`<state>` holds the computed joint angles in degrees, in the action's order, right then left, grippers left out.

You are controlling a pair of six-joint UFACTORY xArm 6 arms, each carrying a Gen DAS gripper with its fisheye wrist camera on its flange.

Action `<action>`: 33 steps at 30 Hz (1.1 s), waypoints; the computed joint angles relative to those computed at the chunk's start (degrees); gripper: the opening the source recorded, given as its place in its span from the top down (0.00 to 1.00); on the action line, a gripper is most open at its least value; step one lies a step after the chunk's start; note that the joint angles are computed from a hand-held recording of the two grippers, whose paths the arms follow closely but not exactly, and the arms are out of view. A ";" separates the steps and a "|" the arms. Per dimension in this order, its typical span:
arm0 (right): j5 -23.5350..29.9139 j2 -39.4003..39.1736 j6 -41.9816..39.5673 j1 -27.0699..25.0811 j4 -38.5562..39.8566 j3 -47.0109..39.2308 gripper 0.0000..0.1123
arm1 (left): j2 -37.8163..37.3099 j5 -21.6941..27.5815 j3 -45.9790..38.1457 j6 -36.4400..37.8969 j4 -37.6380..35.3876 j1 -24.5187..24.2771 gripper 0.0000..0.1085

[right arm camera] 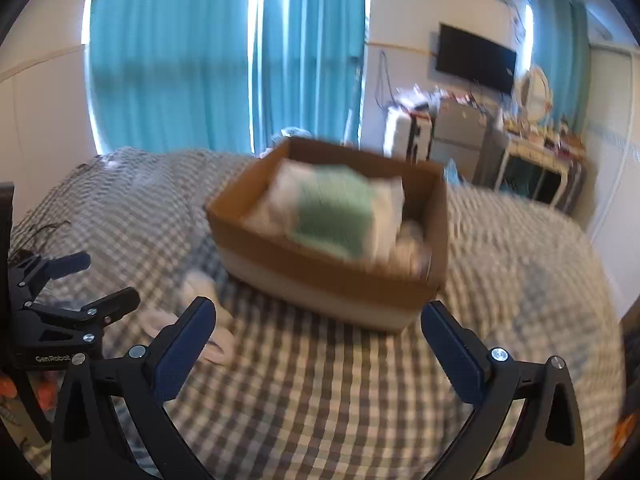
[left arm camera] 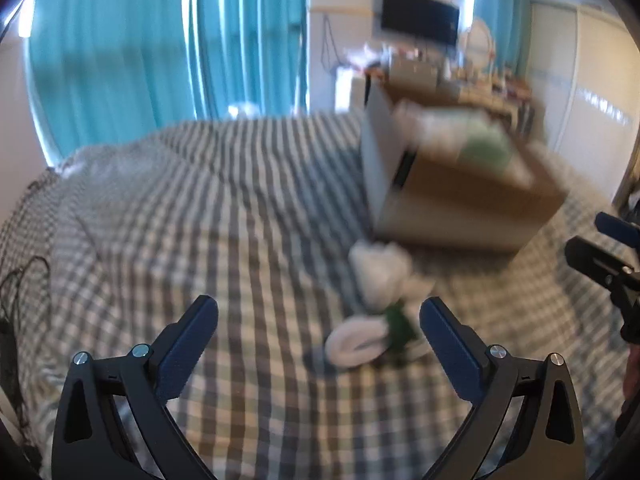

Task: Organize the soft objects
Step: 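Move both open tools back toward the green-banded white socks, then grasp the green-banded white socks with the left tool while the right tool grasps a white sock ball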

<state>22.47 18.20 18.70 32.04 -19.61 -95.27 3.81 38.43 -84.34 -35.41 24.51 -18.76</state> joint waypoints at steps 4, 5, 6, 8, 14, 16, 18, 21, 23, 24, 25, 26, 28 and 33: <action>3.39 4.30 1.78 -1.03 3.37 -1.33 0.08 | 2.11 -1.16 0.51 4.30 -6.75 0.91 0.06; 5.39 5.60 1.62 -1.09 4.67 -2.95 0.08 | 2.44 -1.48 0.66 4.91 -7.51 0.93 0.06; 6.56 6.47 1.72 -1.10 5.05 -4.10 0.08 | 2.46 -1.86 1.09 5.16 -7.81 0.91 0.06; 7.02 7.16 1.48 -0.99 4.91 -5.03 0.08 | 2.86 -2.95 1.40 6.41 -8.78 0.72 0.11; 7.67 7.58 3.27 0.07 1.52 -4.97 0.08 | 3.69 -4.71 0.83 15.23 -19.34 0.23 0.60; 8.14 7.52 3.96 0.41 1.09 -4.80 0.08 | 3.35 -3.90 0.67 15.90 -18.59 -0.19 0.65; 7.98 7.19 5.04 0.81 -0.30 -4.18 0.08 | 3.27 -3.07 0.30 14.42 -15.27 -0.59 0.80; 7.55 6.74 5.56 0.94 -1.42 -3.38 0.08 | 2.98 -2.85 0.35 13.42 -14.61 -0.51 0.85; 7.28 6.52 6.05 0.89 -1.91 -2.91 0.08 | 2.70 -3.42 0.58 13.19 -14.44 -0.17 0.87; 7.33 6.51 6.25 0.87 -1.99 -2.85 0.08 | 2.14 -3.92 1.14 12.65 -14.00 0.03 0.87; 7.30 6.47 6.64 0.84 -2.33 -2.76 0.08 | 1.88 -4.17 1.22 12.35 -13.80 0.23 0.88; 7.30 6.48 6.78 0.84 -2.46 -2.74 0.08 | 1.50 -4.21 1.19 11.64 -13.21 0.43 0.89; 7.37 6.50 6.92 0.86 -2.66 -2.82 0.08 | 0.76 -4.16 0.96 11.27 -13.33 0.93 0.90; 7.10 6.70 6.63 1.13 -2.66 -3.23 0.08 | -3.20 -8.40 3.01 9.76 -13.63 2.80 0.93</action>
